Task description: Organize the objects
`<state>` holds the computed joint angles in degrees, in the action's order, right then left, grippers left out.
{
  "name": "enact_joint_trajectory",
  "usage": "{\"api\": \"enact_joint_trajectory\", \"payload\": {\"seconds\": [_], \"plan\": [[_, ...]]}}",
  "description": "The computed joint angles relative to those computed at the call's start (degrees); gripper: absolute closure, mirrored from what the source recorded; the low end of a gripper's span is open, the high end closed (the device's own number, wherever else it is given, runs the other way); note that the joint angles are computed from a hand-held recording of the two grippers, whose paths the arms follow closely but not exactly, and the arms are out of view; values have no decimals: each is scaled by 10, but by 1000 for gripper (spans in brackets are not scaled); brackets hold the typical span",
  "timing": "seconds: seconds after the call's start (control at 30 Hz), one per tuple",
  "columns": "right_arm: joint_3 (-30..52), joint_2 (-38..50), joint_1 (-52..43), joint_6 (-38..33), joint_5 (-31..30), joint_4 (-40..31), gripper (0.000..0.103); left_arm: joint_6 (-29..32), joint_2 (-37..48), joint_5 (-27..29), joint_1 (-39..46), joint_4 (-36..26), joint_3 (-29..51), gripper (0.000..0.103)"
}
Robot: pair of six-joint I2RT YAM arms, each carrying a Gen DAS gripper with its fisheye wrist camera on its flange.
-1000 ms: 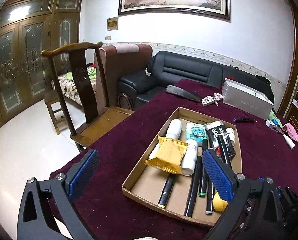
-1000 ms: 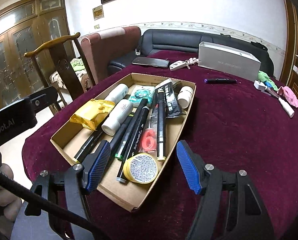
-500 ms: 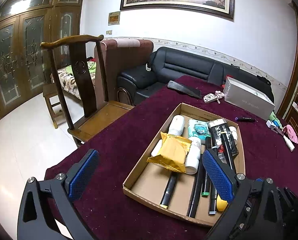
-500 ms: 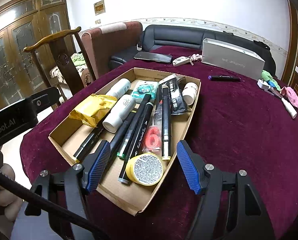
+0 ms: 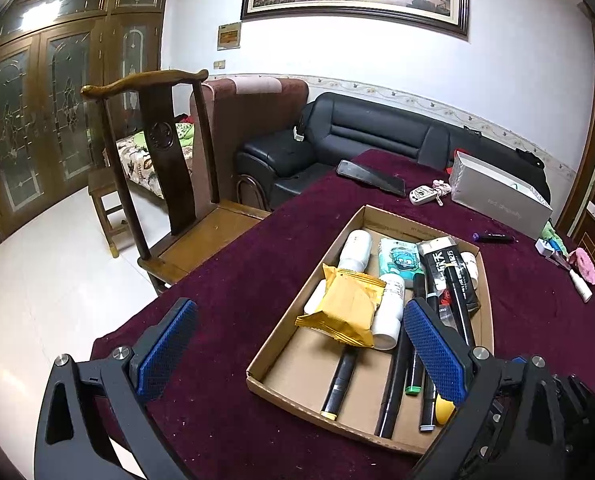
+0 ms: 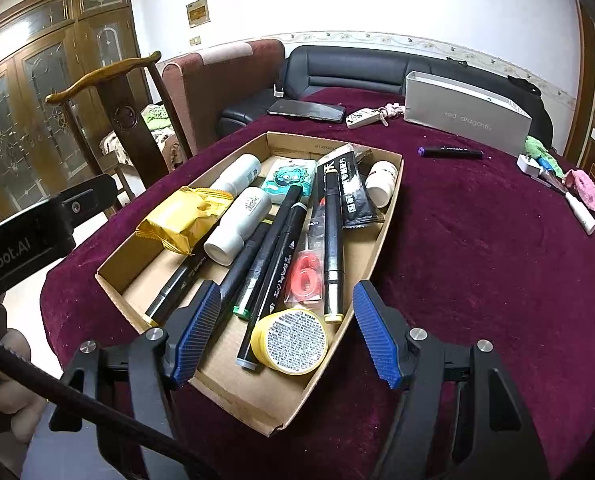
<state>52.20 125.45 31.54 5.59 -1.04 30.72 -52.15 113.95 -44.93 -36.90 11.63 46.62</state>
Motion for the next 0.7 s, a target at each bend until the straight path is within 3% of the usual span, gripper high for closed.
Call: {"api": "enact_joint_trajectory", "payload": {"seconds": [0.7], "plan": [[-10, -8, -8, 4, -5, 7, 34, 10, 5, -16, -22, -29, 27, 2]]}}
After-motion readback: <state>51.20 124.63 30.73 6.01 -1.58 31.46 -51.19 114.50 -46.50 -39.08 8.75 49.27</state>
